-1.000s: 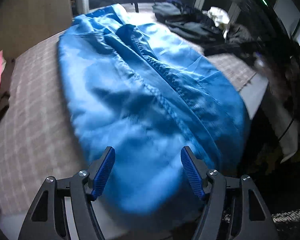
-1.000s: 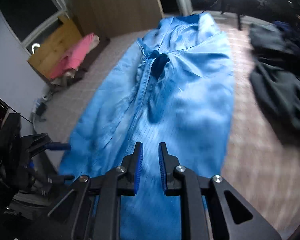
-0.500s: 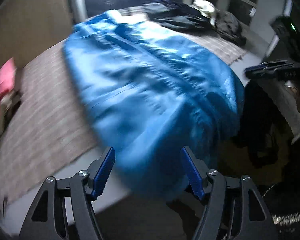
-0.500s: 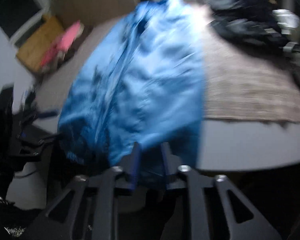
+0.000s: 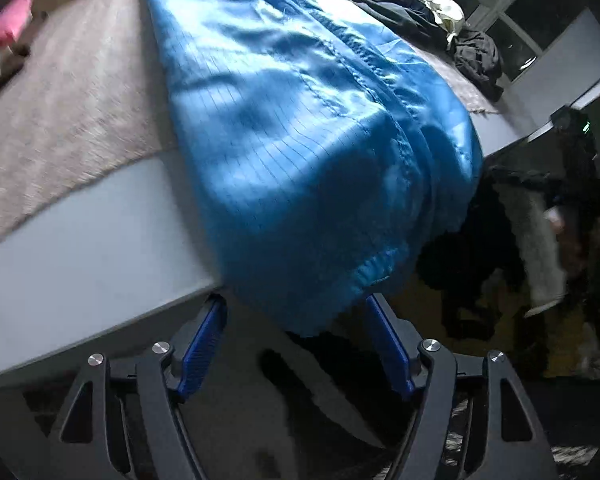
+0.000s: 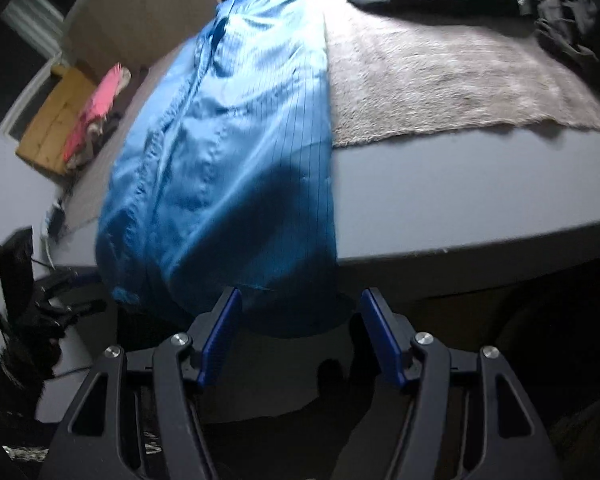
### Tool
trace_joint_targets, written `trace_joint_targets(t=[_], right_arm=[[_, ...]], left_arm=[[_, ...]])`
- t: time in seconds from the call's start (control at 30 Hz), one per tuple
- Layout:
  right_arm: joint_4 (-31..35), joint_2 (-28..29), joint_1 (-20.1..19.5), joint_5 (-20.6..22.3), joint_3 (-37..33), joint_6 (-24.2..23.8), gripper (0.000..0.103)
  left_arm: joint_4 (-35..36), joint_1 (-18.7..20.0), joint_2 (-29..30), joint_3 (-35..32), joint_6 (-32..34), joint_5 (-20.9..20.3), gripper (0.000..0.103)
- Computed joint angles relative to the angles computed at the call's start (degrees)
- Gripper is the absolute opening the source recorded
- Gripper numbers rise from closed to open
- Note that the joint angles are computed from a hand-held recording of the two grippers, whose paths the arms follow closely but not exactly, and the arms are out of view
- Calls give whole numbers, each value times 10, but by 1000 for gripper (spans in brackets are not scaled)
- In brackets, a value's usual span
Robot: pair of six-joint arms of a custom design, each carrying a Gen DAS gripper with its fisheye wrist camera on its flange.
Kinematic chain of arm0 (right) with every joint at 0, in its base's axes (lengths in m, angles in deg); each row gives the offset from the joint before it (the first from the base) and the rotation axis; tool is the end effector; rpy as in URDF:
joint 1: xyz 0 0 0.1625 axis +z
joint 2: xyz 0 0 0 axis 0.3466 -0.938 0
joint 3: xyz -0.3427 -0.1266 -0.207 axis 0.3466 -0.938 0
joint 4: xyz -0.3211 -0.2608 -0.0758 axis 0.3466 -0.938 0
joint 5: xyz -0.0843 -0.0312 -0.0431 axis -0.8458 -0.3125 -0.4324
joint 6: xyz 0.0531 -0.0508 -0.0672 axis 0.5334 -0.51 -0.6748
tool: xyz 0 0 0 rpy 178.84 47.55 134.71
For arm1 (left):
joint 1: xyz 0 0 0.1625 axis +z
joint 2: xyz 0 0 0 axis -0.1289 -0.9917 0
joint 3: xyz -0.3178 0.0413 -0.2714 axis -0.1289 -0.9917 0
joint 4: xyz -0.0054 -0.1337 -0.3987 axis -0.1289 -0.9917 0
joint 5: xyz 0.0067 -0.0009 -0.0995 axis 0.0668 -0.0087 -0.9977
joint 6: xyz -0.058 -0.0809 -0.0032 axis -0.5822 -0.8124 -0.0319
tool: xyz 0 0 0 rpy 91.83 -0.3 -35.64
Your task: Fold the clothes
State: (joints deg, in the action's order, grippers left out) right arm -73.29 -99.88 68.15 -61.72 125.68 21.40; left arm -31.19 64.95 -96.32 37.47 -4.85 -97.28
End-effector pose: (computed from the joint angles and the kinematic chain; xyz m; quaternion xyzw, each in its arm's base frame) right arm 0.0829 -0.5907 0.2697 0.0666 -0.9649 0.1628 0.1948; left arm -0.2131 -0.6500 0.1950 0.2145 0.9590 -0.0321 0.1822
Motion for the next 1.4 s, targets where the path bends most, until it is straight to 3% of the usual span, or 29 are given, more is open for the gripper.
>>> trace_joint_targets(t=[0.23,0.5,0.57,0.63,0.67,0.73,0.8,0.93,1.1,1.2,1.27,1.4], right_arm=[[41,32,-16,23,-28,-42,61],[140,60,-36,85,-73,-91,61],[151,62,-37,92,-78,-103,59],[167,62,-37,99,-85,-106,39],[179,62,-37,104,-89,-105,24],[203,58,-35,109,-98,-103,12],[221,53,-32,122,-105,-103,7],[230,28,-37,221,-103,-86,4],[180,8,-54,359,-90,-22,4],[149,9,-60,414,-99,15,3],[136,31,-53,430,-130,37,3],[190,98,-32,401,-249,54,3]], left_arm=[[7,14,11,-15,-6,-43,70],[0,30,18,-26,-10,-100,65],[-1,29,16,-24,-4,-97,41],[6,32,14,-27,0,-105,27],[12,33,11,-29,3,-109,17],[20,34,5,-30,13,-117,6],[23,33,-3,-31,23,-128,5],[26,31,-11,-43,26,-165,3],[26,31,-6,-85,5,-209,3],[20,31,13,-131,-4,-227,3],[26,34,30,-173,4,-228,3],[51,48,90,-288,15,-207,3]])
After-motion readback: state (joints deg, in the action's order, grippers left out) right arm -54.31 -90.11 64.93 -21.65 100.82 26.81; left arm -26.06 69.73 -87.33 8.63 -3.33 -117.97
